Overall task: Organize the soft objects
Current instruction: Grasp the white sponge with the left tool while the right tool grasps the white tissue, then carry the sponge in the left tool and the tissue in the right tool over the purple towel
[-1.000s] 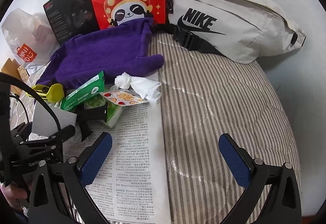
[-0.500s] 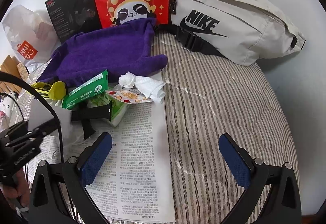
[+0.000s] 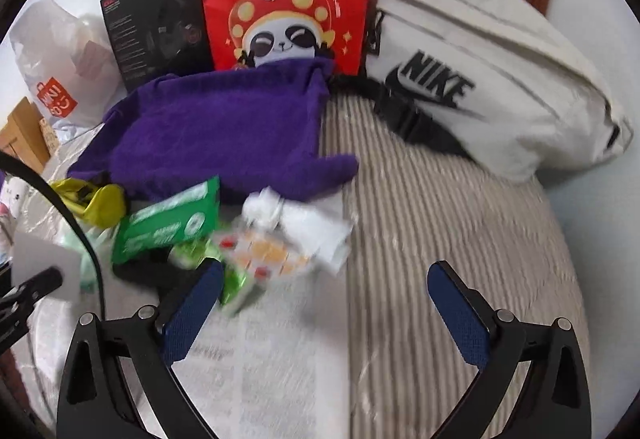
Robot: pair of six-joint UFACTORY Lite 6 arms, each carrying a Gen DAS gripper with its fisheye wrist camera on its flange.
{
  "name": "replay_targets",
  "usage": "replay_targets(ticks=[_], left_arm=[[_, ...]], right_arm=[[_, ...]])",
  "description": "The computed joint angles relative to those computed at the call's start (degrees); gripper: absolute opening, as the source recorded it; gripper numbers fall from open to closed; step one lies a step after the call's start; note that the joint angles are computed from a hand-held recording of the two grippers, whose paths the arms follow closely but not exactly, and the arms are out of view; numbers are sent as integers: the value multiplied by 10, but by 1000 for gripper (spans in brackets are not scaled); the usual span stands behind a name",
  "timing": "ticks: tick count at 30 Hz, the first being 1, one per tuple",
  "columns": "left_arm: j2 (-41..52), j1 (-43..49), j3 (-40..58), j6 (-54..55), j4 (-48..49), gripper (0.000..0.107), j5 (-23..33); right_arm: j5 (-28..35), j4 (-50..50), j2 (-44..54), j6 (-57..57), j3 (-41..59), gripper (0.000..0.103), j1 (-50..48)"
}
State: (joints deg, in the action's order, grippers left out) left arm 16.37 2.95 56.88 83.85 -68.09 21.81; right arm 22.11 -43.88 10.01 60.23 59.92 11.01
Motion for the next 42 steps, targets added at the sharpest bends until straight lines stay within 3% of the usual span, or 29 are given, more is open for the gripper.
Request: replay_targets(ticks=[4, 6, 7, 9, 14, 15, 16, 18, 19, 24, 35, 42], left_arm=[[20, 5, 15, 1, -4, 35, 8], [32, 5, 27, -3, 0, 35, 9], [35, 6, 31, -5, 3, 35, 12], [44, 8, 42, -13, 11, 35, 19], [61, 14, 59, -11, 13, 35, 33], [64, 14, 61, -9, 11, 35, 36], [67, 16, 64, -8, 13, 35, 39], [70, 14, 65, -7, 14, 35, 42], [69, 13, 62, -5, 13, 35, 40], [55, 11, 44, 12, 2, 35, 35], [-20, 66, 3, 21, 8, 34, 71], [-29, 107, 32, -22, 43, 33, 115]], right_arm=[[-26, -6, 79, -40, 68, 98, -30], [-23, 64, 121, -129, 107, 84, -44], [-35, 107, 141, -186, 122, 82, -52], [-34, 150, 168, -241, 145, 82, -55], [-46, 134, 203, -258, 171, 82, -39], [-48, 139, 210, -267, 177, 78, -37], [-45, 135, 219, -272, 183, 72, -31], [-42, 191, 228, -343, 190, 22, -30], [-41, 214, 227, -365, 188, 19, -29], [-49, 170, 178, -314, 132, 18, -22], [-44, 240, 67, -356, 63, 18, -29], [-28, 281, 39, -375, 68, 18, -4]])
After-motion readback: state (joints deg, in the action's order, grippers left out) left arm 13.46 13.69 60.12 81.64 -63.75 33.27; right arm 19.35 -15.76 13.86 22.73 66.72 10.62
